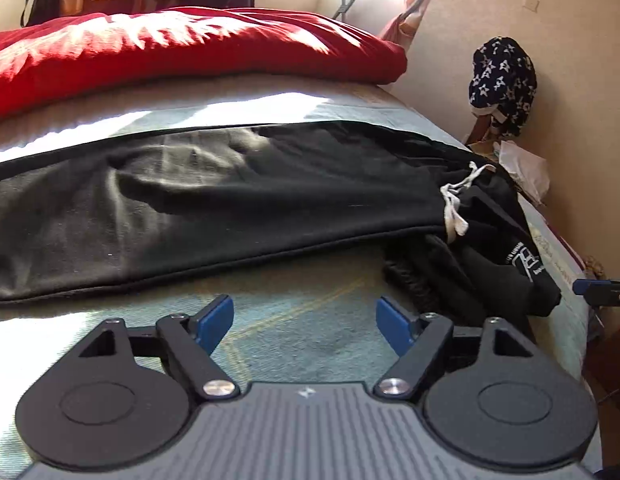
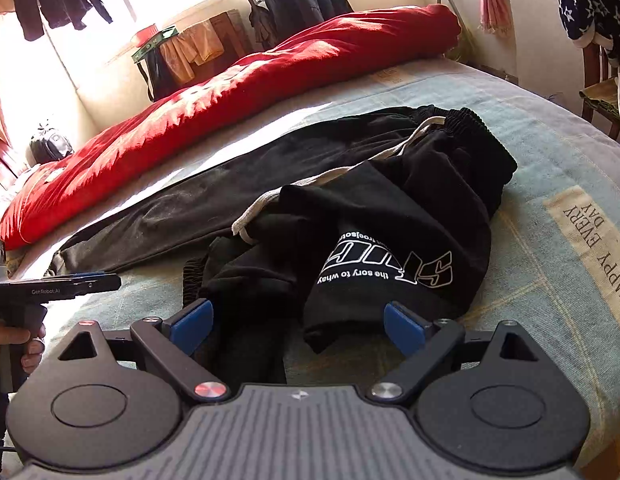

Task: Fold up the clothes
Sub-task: 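Grasp the elastic cuff with the left gripper near the logo print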

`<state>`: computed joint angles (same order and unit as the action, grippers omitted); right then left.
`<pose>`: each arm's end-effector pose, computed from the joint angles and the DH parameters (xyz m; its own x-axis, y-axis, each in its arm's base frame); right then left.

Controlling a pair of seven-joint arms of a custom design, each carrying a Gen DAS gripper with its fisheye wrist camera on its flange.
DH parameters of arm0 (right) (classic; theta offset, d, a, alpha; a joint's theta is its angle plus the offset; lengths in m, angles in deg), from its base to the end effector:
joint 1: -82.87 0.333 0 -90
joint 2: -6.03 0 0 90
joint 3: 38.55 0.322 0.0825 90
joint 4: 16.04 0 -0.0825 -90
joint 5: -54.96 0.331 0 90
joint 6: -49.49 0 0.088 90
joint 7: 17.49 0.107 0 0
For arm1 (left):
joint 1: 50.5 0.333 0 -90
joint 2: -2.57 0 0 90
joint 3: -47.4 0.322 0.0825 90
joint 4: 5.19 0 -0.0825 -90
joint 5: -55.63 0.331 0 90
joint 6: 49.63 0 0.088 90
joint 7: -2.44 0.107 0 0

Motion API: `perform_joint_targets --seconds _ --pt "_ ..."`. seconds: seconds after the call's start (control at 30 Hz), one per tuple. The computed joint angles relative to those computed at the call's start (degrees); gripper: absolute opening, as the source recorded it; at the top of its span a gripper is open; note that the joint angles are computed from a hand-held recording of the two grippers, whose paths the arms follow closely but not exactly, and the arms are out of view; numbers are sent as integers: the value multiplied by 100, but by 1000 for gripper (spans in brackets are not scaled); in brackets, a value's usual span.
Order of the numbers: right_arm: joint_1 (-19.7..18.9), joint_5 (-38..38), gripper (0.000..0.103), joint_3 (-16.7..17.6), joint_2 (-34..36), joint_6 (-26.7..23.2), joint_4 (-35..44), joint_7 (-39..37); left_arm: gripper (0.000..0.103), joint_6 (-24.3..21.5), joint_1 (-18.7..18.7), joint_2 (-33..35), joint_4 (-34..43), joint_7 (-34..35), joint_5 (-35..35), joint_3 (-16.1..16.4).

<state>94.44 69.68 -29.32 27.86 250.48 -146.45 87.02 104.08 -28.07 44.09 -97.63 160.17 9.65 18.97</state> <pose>0.5350 0.1631 0.3412 -0.0565 -0.9340 -0.3528 -0.6952 0.2904 -0.6575 0.6855 0.0200 0.3081 -0.5041 -0.8087 0.3033 -0.7128 0.1913 -0.6748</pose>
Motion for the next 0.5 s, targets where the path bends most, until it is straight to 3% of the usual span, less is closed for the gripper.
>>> perform_joint_targets --seconds 0.03,0.1,0.33,0.5 --pt "-59 -10 95 69 0 30 -73 72 51 -90 -27 22 -1 2 15 -43" --pt "-117 -19 95 154 -14 114 -227 218 44 -277 -116 86 46 -43 54 -77" --pt "-170 -201 95 239 -101 575 -768 817 44 -897 -439 278 171 -634 130 91" --pt "-195 -385 95 168 -29 644 -811 1097 44 -671 -560 418 212 -656 80 59"
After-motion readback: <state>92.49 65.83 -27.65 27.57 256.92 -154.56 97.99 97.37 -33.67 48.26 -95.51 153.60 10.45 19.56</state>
